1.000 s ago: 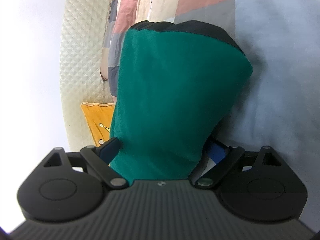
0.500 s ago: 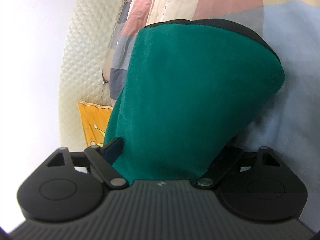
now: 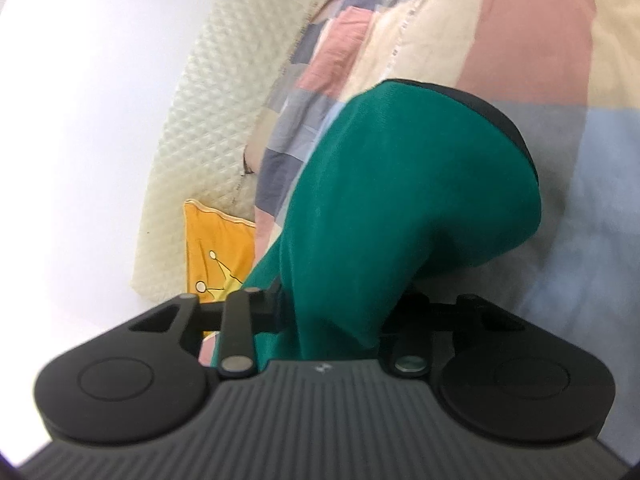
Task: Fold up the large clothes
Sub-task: 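Grasp the hem with both grippers and lift it over toward the collar, then lay the held hem over the body and open both grippers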
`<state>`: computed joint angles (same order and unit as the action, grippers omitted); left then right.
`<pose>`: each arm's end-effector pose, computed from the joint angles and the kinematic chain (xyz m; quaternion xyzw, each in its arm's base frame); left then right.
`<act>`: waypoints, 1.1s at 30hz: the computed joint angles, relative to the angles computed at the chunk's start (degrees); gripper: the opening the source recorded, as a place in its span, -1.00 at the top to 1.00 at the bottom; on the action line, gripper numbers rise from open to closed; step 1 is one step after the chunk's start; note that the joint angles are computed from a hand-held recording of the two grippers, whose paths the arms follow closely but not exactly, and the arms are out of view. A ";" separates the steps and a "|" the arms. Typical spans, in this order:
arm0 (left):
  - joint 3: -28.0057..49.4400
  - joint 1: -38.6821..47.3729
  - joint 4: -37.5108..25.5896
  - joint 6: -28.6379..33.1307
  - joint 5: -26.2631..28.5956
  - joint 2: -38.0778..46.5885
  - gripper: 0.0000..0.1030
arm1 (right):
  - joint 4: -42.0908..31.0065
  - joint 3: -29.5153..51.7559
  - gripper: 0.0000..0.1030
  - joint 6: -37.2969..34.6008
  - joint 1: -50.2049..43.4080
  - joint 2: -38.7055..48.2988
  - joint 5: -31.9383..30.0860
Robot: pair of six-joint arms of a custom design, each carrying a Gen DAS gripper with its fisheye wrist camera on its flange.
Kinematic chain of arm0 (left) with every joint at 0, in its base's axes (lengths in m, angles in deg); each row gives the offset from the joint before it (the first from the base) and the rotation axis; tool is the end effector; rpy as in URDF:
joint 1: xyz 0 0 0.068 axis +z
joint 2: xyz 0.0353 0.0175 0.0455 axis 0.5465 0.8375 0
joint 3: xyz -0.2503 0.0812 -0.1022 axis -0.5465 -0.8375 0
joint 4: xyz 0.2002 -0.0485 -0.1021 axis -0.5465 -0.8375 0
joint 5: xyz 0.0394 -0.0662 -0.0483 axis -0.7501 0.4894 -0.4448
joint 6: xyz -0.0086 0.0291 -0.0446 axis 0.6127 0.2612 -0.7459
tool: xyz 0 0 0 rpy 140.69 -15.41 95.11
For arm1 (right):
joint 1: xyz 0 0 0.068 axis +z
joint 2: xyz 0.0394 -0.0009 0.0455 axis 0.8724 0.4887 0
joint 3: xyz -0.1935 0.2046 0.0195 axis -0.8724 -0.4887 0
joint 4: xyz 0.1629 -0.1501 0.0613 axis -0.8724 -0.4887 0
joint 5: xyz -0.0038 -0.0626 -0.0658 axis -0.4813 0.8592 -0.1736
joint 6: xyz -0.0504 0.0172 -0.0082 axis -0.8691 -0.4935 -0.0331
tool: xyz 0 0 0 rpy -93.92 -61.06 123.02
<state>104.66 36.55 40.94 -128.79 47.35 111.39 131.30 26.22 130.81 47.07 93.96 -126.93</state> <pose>0.2929 0.0091 0.2098 -0.4215 0.7487 -0.3398 0.3824 0.2894 -0.0475 0.1842 0.2915 0.7247 0.4659 0.4156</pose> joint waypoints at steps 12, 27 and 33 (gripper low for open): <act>-1.83 1.52 -11.12 6.30 4.65 -10.49 0.35 | -6.38 -4.93 0.33 -4.38 -3.47 -9.15 -2.67; 2.06 4.14 -61.72 18.46 10.13 -49.68 0.33 | -71.57 -0.73 0.34 -36.58 -28.66 -42.01 -26.06; 4.61 4.19 -74.07 19.25 11.59 -56.11 0.28 | -114.06 8.05 0.32 -75.49 -45.13 -36.82 -30.83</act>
<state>109.27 40.73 -33.13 -109.54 58.94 55.29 17.23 34.27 55.32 1.94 57.14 -157.76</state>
